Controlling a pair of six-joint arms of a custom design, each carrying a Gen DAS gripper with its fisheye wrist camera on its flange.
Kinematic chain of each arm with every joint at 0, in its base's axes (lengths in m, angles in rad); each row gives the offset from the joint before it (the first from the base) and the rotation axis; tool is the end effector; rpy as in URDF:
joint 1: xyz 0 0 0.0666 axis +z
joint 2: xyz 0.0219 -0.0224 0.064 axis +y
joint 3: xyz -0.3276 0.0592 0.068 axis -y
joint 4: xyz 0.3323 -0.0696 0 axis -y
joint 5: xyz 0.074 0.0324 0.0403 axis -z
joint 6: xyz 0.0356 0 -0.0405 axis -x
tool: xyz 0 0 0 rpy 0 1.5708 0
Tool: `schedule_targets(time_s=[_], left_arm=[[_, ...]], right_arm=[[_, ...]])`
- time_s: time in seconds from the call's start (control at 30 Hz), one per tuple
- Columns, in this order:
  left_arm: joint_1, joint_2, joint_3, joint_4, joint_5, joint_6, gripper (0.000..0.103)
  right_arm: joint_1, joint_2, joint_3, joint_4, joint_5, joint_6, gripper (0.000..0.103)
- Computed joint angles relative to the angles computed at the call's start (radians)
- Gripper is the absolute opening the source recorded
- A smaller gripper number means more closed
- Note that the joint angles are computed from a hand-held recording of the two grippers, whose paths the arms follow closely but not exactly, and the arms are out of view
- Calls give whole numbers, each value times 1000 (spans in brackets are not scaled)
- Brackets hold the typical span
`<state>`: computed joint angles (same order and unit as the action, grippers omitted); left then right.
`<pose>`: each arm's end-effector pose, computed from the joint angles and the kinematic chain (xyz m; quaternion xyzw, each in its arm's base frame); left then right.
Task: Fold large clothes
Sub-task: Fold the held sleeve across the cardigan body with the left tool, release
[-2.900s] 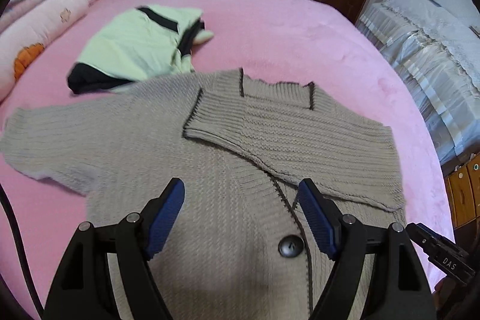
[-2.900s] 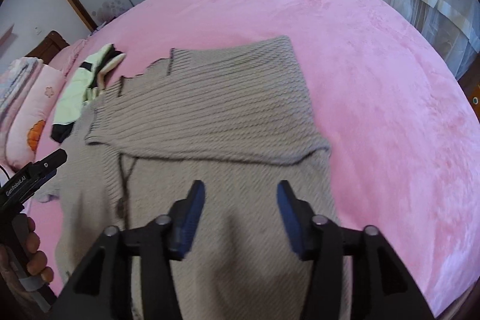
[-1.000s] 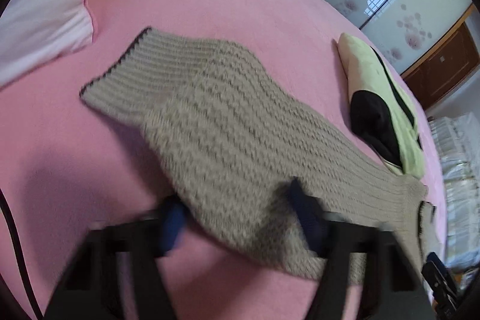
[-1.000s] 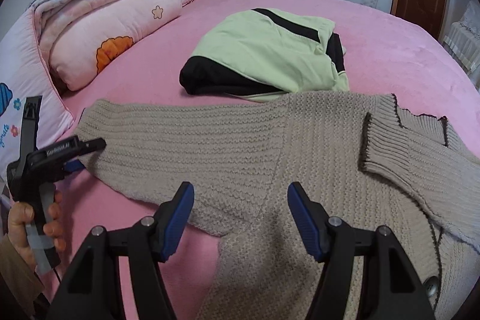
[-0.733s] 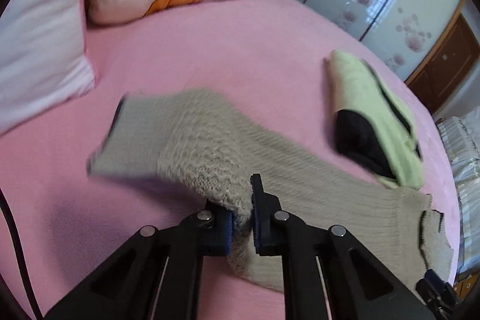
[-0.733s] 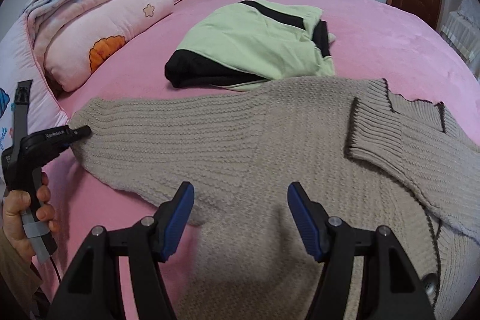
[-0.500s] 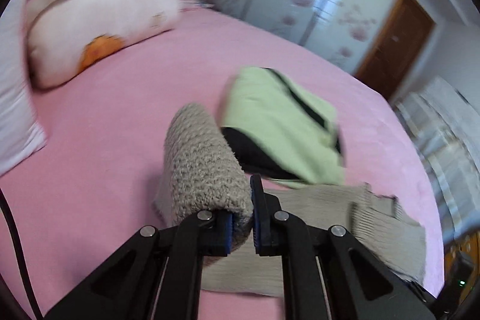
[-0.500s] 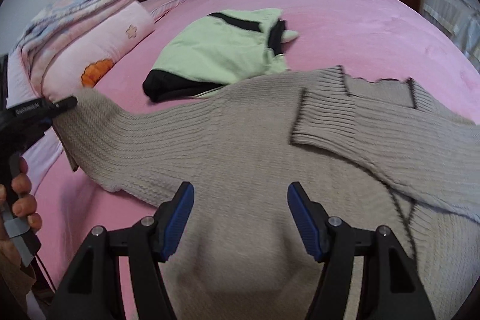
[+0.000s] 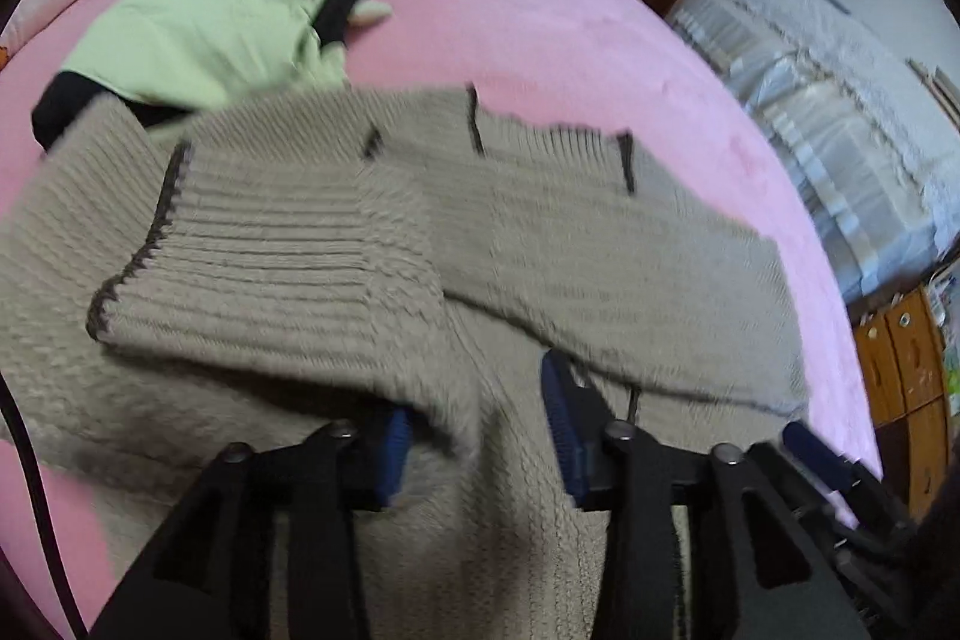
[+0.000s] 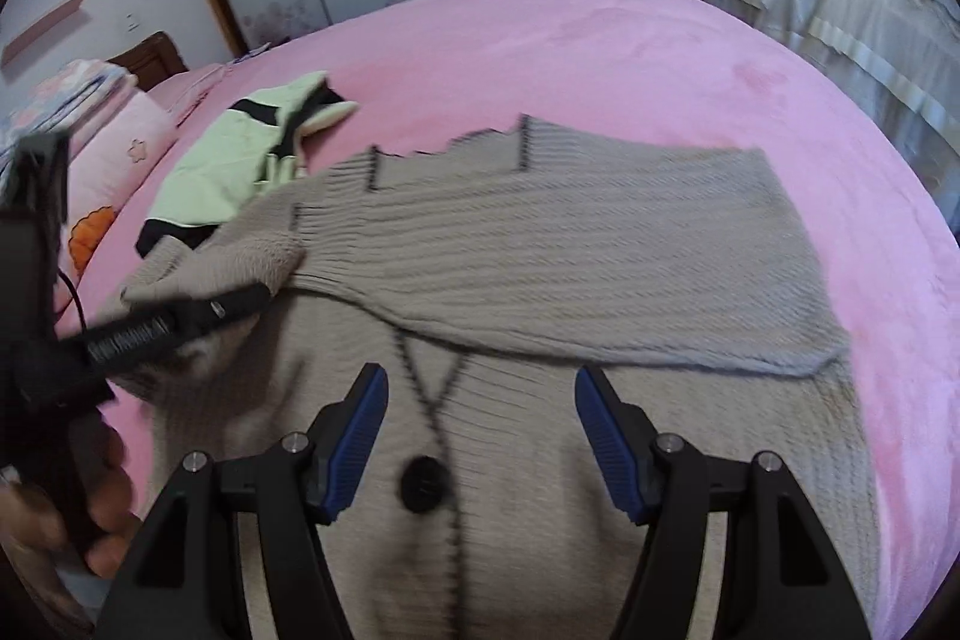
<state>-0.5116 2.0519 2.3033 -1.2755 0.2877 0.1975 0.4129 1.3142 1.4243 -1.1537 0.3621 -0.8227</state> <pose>0.5282 -0.3086 0.3797 0.1873 0.9351 -0.2222 0.2026 0.3612 0.1440 0.4084 0.2392 0.9203 0.0068 0.3096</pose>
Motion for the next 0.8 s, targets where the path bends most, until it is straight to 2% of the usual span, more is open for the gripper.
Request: schedule_targets(time_s=[0.1,0.17,0.37,0.47,0.53,0.63,0.7,0.8], left_arm=[[-22,-103,-207,123,-19,11,62],[-25,-146,-271,165,-21,0,68],[-2,-263,-370,167,21,-36,71],[33,-346,-426,187,13,-41,71],[51,-381,-449,200,-14,-42,72],[90,-457,-527,240,-115,-49,75],[127,-507,-594,267,-198,-22,78],[184,-524,-657,279,-241,13,78]], right_arm=[[-18,-45,-53,10,-13,-6,65],[-30,-57,-72,28,-29,6,65],[-13,-45,-44,71,-43,43,65],[7,-15,10,80,-39,84,65],[17,8,46,86,-41,119,65],[47,67,132,81,-35,189,65],[73,112,191,76,-25,236,65],[103,195,286,57,-28,305,65]])
